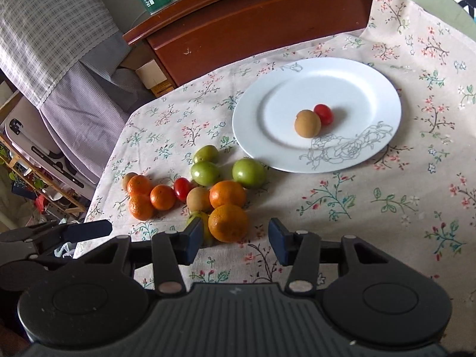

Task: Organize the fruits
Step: 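Grasp green jujube with left tool while right tool grasps orange tangerine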

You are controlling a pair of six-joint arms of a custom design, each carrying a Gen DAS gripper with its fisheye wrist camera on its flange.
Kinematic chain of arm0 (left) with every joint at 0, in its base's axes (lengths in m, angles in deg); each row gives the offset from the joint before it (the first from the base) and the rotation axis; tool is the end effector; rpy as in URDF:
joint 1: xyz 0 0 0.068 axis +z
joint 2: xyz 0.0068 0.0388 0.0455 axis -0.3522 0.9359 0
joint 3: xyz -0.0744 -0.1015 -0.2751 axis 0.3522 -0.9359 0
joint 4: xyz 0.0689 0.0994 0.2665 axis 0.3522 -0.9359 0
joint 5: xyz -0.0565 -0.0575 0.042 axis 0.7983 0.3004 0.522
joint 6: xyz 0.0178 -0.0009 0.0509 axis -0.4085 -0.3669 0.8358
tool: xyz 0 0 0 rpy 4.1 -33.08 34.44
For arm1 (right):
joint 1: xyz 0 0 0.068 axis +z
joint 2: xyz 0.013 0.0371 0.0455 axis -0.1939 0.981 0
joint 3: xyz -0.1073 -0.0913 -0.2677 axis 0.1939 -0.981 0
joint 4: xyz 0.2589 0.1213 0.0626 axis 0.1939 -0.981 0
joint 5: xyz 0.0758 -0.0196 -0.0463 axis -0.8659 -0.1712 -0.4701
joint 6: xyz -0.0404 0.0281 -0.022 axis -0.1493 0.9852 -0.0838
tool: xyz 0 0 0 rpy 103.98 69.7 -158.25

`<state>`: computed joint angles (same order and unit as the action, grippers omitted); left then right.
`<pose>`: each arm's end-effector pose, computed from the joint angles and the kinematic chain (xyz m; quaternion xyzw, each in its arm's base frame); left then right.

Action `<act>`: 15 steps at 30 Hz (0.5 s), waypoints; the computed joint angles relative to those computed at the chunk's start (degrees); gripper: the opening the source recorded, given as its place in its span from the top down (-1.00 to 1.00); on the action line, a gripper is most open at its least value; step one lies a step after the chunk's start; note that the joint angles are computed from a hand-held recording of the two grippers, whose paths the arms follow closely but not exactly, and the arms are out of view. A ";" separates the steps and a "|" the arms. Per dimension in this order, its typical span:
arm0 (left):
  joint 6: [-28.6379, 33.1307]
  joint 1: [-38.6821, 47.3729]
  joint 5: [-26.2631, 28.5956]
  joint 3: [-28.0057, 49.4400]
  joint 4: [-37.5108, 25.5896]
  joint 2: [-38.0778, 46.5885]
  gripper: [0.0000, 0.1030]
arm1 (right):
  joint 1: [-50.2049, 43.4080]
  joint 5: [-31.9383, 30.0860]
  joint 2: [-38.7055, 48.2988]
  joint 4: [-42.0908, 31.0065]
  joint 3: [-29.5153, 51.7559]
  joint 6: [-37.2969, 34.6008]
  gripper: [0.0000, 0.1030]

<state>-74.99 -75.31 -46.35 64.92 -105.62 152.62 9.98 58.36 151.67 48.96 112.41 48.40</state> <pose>0.1839 -0.2245 0.2194 -0.1171 0.9361 0.0236 0.3309 0.2932 0.1303 0.1966 -0.1919 0.9044 0.2830 0.2552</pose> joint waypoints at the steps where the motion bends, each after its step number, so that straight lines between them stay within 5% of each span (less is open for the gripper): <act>1: 0.34 0.02 0.14 -0.17 0.62 -0.04 -0.60 | 0.13 0.01 0.50 0.10 0.16 0.16 0.16; 15: 6.34 1.00 2.75 -1.29 11.02 2.76 -0.34 | -0.01 0.01 1.81 0.31 1.10 1.40 0.37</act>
